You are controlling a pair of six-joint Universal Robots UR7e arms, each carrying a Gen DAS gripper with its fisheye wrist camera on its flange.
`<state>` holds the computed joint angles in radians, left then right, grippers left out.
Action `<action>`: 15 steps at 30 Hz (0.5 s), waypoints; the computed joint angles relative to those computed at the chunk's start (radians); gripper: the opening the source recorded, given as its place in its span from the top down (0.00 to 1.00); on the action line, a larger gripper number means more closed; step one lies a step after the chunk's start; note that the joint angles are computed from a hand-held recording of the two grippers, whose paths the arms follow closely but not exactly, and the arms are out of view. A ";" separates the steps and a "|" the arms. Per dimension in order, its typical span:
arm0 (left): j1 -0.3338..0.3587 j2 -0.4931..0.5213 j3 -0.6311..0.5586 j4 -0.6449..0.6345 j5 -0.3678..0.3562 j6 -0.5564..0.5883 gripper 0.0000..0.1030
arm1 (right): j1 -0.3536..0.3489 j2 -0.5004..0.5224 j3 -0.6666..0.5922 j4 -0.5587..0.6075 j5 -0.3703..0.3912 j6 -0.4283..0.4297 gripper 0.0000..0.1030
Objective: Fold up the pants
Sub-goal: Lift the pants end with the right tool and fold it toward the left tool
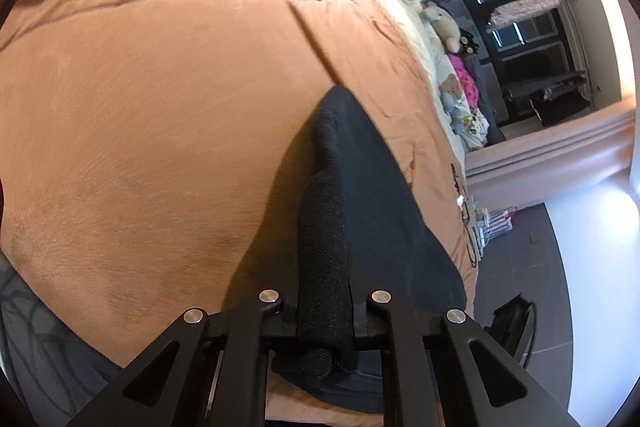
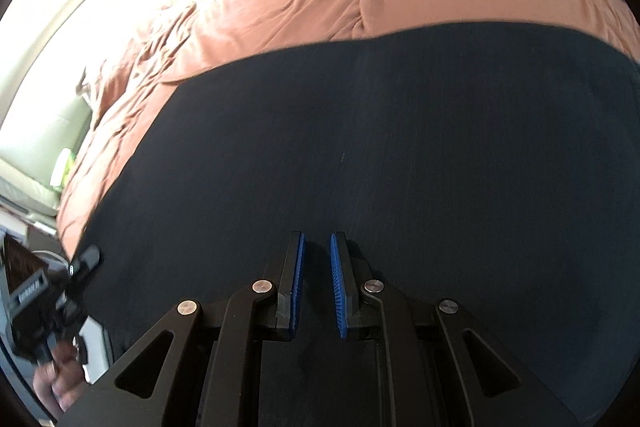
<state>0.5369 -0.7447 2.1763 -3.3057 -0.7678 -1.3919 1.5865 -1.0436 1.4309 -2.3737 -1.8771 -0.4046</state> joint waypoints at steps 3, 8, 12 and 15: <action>-0.009 0.000 -0.029 0.015 0.004 0.033 0.87 | -0.013 -0.044 0.063 -0.014 0.027 -0.007 0.90; -0.021 0.006 -0.103 0.070 0.013 0.101 0.87 | -0.045 -0.105 0.128 -0.005 0.092 0.003 0.90; -0.031 0.024 -0.168 0.120 0.023 0.145 0.87 | -0.079 -0.154 0.172 0.020 0.149 -0.010 0.90; -0.039 0.042 -0.220 0.161 0.029 0.166 0.87 | -0.102 -0.180 0.183 0.060 0.191 -0.029 0.90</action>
<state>0.4978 -0.7027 1.9564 -3.1443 -0.7385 -1.2260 1.4847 -1.2233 1.6135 -2.3140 -1.6860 -0.4340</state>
